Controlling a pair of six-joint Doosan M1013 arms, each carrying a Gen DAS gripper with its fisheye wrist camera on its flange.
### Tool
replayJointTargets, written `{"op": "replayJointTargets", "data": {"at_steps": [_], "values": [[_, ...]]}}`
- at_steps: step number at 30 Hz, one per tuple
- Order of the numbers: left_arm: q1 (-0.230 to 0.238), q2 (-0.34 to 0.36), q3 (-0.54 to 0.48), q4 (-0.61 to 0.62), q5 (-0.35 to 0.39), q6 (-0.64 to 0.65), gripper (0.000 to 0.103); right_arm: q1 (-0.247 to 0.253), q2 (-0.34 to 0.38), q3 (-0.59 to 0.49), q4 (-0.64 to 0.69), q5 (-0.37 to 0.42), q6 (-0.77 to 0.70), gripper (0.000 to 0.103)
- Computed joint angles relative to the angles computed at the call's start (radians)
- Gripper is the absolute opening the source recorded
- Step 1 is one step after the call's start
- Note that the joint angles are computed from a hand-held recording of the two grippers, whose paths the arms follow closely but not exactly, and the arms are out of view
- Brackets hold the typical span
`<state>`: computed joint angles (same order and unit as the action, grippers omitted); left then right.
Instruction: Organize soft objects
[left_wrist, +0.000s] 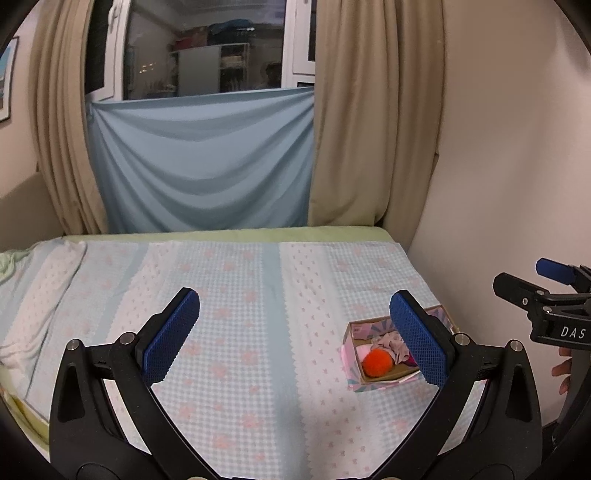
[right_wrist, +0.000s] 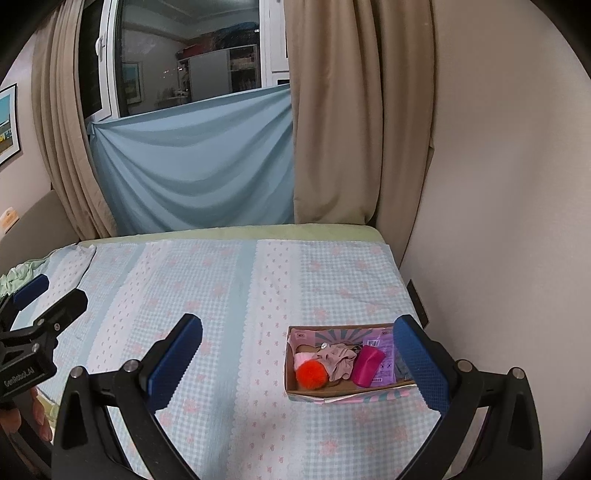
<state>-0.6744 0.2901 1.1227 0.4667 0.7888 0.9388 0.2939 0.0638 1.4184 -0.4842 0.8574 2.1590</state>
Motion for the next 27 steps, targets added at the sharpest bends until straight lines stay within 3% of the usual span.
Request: {"op": "replayJointTargets", "data": {"at_steps": [27], "values": [[-0.010,-0.012,0.011,0.028,-0.007,-0.005,0.103,0.002,-0.014,0.009,-0.011,-0.019,0.011,0.103]]}}
